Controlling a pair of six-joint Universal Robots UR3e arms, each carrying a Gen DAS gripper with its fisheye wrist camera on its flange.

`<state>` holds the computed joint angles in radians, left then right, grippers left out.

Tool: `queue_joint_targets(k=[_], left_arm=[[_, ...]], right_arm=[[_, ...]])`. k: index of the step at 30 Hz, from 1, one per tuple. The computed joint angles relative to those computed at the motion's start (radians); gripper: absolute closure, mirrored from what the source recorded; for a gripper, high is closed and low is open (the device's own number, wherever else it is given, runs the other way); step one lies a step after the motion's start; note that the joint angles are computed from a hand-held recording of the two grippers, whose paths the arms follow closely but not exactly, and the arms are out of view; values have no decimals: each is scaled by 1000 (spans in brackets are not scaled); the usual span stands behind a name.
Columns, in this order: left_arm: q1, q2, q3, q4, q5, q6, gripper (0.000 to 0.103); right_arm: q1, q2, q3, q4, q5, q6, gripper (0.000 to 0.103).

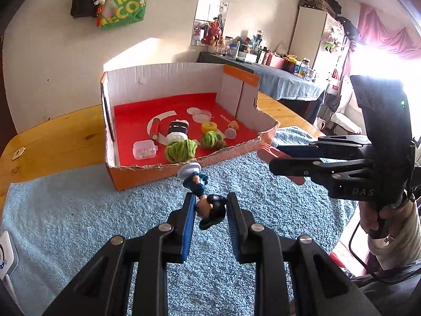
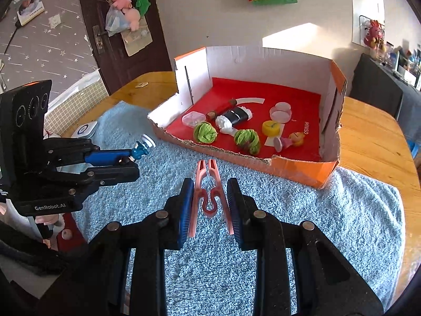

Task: Organize objects
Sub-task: 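Carry the doll and pink clothespin over the red box floor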

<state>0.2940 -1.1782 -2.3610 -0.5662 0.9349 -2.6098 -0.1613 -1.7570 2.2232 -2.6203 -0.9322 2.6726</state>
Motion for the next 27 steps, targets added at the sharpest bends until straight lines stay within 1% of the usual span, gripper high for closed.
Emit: queue_joint_targets(k=[4,6,9,12,14,16,18,21,24,27], left_arm=[[-4,-10,17,4,0,-14,78],[-13,-30,35,27,15,-31,78],[-31,-83,83,59,33,-56,78],[-64,-172,174,76,70,-93,78],[-114,-257,263,106,143,-123,78],[-137,-310,323,117,177,-132,78],[-170,-377,412,109,234,-147,78],[-202,-477,552,65,283,-157,78],[-231,-579,701,-10,318,-163,78],[-268,-679,841,-56,381,-165,78]], right_arm=[[-2,-1,-8,5,6,2,78],[-3,6,-22,6,13,13,78],[12,32,-61,-5,-1,29,78],[33,84,-136,-7,-13,46,78],[56,140,-210,-7,-35,62,78],[80,204,-304,13,-59,74,78],[98,270,-402,43,-76,86,78],[127,384,-577,107,-113,112,78],[150,505,-771,199,-143,138,78],[176,630,-970,293,-185,156,78]])
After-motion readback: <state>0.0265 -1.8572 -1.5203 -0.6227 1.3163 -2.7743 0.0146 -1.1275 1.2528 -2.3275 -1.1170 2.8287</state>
